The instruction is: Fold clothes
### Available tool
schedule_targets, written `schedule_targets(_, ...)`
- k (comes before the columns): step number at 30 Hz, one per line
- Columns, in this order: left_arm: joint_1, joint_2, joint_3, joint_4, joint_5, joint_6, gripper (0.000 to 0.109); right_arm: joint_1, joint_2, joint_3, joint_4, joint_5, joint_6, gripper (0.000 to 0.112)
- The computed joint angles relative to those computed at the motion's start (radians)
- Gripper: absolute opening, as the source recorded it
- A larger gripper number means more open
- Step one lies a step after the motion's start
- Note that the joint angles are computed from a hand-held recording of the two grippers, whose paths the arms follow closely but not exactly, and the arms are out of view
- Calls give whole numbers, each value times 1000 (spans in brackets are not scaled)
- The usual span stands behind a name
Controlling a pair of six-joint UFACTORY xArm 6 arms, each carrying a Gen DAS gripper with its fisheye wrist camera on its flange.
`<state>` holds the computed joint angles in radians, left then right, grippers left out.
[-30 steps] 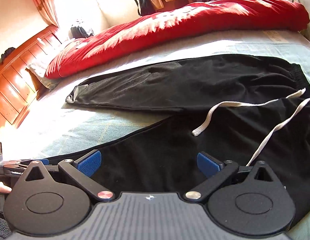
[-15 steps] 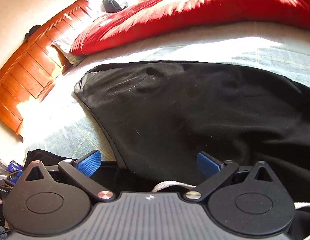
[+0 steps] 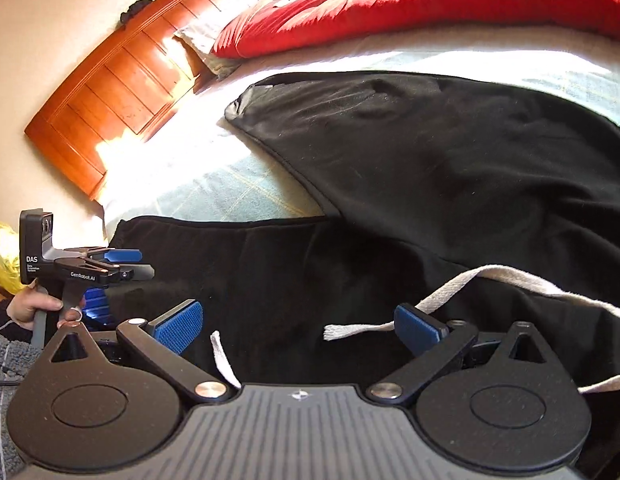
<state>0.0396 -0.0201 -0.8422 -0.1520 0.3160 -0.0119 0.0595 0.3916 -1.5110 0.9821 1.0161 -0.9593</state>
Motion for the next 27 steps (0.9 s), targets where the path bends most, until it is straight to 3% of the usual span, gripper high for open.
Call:
schedule_targets(8,-62,55,-85,4,26,16,102,-15,130,-139,68,-113,10,103)
schedule_targets(12,-81,76,-117,37,53,-14,102,-25,250,-273,49,-77,75,103)
schedule_targets(15,-87,79,-129,80,67,-53,102,-18,272,-296,-39,-45,157,103)
schedule_targets(23,-96,134,-201,151,123,-121,102,-49,36,42,56,22,32,103)
schedule_targets(27,-112,149,-224,148,137,-95,102,-47,-28,136,116,-34,-5,103)
